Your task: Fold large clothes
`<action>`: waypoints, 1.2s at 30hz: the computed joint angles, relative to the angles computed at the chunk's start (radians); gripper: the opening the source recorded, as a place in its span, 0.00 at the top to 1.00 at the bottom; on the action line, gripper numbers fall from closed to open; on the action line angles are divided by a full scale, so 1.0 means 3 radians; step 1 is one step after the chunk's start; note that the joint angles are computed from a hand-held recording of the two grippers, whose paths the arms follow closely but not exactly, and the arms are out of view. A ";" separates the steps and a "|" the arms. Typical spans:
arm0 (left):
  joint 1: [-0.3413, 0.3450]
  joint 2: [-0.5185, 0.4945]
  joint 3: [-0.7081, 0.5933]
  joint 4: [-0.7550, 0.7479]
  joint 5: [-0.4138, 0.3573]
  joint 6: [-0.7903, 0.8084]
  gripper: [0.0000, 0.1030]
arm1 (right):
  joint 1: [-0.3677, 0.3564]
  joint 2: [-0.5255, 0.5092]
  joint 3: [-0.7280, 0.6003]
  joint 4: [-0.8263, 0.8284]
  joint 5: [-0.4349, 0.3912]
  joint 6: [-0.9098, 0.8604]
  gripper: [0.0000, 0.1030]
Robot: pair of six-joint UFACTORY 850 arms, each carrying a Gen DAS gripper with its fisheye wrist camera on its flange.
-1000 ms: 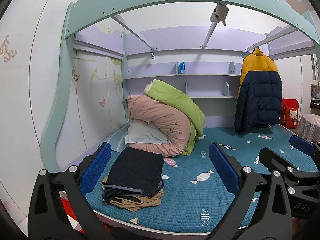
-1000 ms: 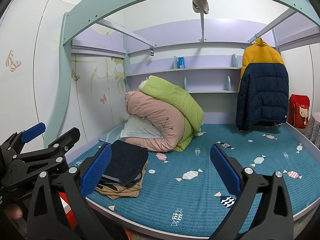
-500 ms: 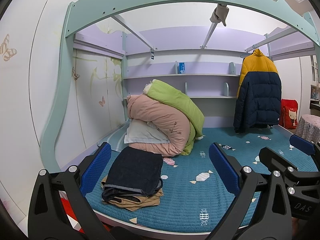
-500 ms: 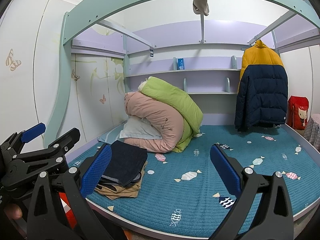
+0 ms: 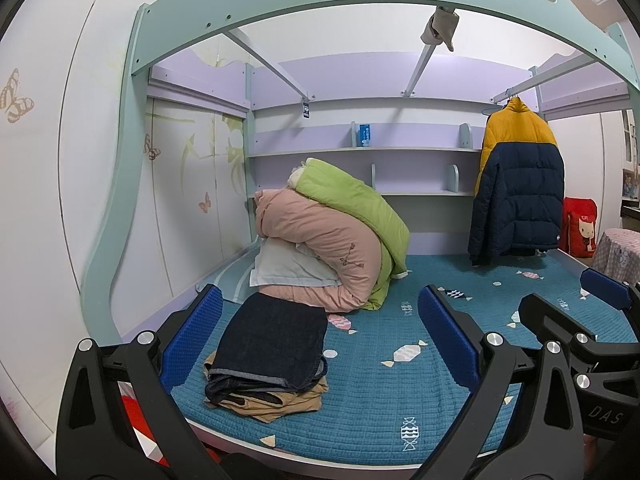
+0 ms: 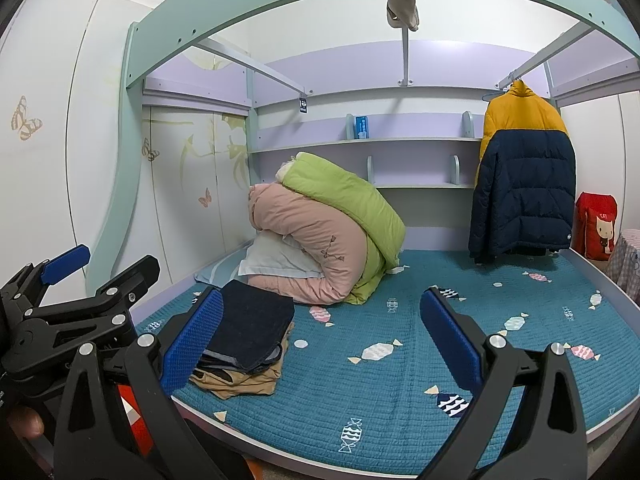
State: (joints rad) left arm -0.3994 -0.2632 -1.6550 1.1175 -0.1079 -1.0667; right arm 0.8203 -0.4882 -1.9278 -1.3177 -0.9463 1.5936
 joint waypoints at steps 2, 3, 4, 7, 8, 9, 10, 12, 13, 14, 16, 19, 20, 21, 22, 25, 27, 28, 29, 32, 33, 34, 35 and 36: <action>0.0003 0.0006 0.0010 -0.0021 0.0004 0.0020 0.05 | -0.0002 -0.0001 -0.0004 0.0006 0.0004 -0.0005 0.07; 0.0002 0.0008 0.0011 -0.0019 0.0003 0.0018 0.05 | -0.0002 0.0000 -0.0002 0.0009 0.0007 -0.0005 0.07; 0.0002 0.0008 0.0011 -0.0012 0.0004 0.0011 0.05 | -0.0003 0.0001 0.0000 0.0007 0.0008 -0.0003 0.07; 0.0001 0.0008 0.0010 -0.0006 0.0001 0.0004 0.05 | -0.0005 0.0003 0.0001 0.0011 0.0011 -0.0006 0.07; 0.0003 0.0006 0.0010 -0.0003 0.0006 0.0003 0.05 | -0.0005 0.0003 0.0001 0.0011 0.0011 -0.0006 0.07; 0.0002 0.0007 0.0010 -0.0004 0.0004 0.0007 0.05 | -0.0005 0.0005 0.0004 0.0009 0.0011 -0.0004 0.07; 0.0002 0.0008 0.0012 0.0020 0.0006 -0.0020 0.05 | -0.0006 0.0007 0.0006 0.0008 0.0014 -0.0004 0.07; 0.0003 0.0004 0.0007 -0.0044 0.0004 0.0043 0.05 | -0.0009 0.0008 0.0008 0.0012 0.0018 -0.0008 0.07; 0.0003 0.0004 0.0006 -0.0045 0.0002 0.0046 0.05 | -0.0008 0.0008 0.0007 0.0015 0.0016 -0.0009 0.07; 0.0003 0.0006 0.0007 -0.0035 0.0002 0.0037 0.05 | -0.0006 0.0008 0.0008 0.0010 0.0014 -0.0005 0.07; 0.0004 0.0003 0.0006 -0.0005 0.0008 0.0005 0.05 | -0.0009 0.0011 0.0011 0.0010 0.0019 -0.0005 0.07; 0.0006 0.0002 0.0002 -0.0069 0.0004 0.0070 0.05 | -0.0010 0.0014 0.0016 0.0009 0.0023 -0.0003 0.07; 0.0006 0.0002 0.0002 -0.0056 0.0004 0.0058 0.05 | -0.0011 0.0015 0.0017 0.0008 0.0027 -0.0001 0.07; 0.0006 -0.0001 0.0000 -0.0059 0.0004 0.0061 0.05 | -0.0012 0.0014 0.0016 0.0013 0.0028 -0.0003 0.07; 0.0006 -0.0001 -0.0002 -0.0074 -0.0004 0.0079 0.05 | -0.0015 0.0014 0.0016 0.0014 0.0031 -0.0004 0.07; 0.0011 0.0008 0.0015 -0.0031 -0.0005 0.0035 0.05 | -0.0017 0.0021 0.0025 0.0012 0.0038 0.0000 0.07; 0.0019 0.0018 0.0036 0.0034 -0.0006 -0.0028 0.05 | -0.0021 0.0013 0.0019 0.0014 0.0046 0.0007 0.07; 0.0022 0.0021 0.0044 0.0056 -0.0014 -0.0046 0.05 | -0.0024 0.0006 0.0013 0.0020 0.0048 0.0007 0.07; 0.0025 0.0027 0.0063 0.0167 -0.0019 -0.0157 0.05 | -0.0026 0.0003 0.0010 0.0030 0.0049 0.0004 0.07; 0.0036 0.0018 0.0064 0.0259 -0.0035 -0.0250 0.05 | -0.0041 -0.0017 0.0004 0.0054 0.0073 0.0005 0.07; 0.0040 -0.0003 0.0047 0.0214 -0.0022 -0.0205 0.05 | -0.0049 -0.0027 -0.0001 0.0071 0.0084 -0.0002 0.07; 0.0036 -0.0013 0.0039 0.0252 -0.0046 -0.0241 0.05 | -0.0059 -0.0037 -0.0007 0.0090 0.0099 0.0001 0.07; 0.0030 -0.0031 0.0020 0.0258 -0.0062 -0.0237 0.05 | -0.0073 -0.0038 -0.0002 0.0116 0.0126 0.0014 0.07; 0.0029 -0.0045 0.0013 0.0264 -0.0066 -0.0232 0.05 | -0.0087 -0.0030 0.0021 0.0119 0.0157 0.0052 0.07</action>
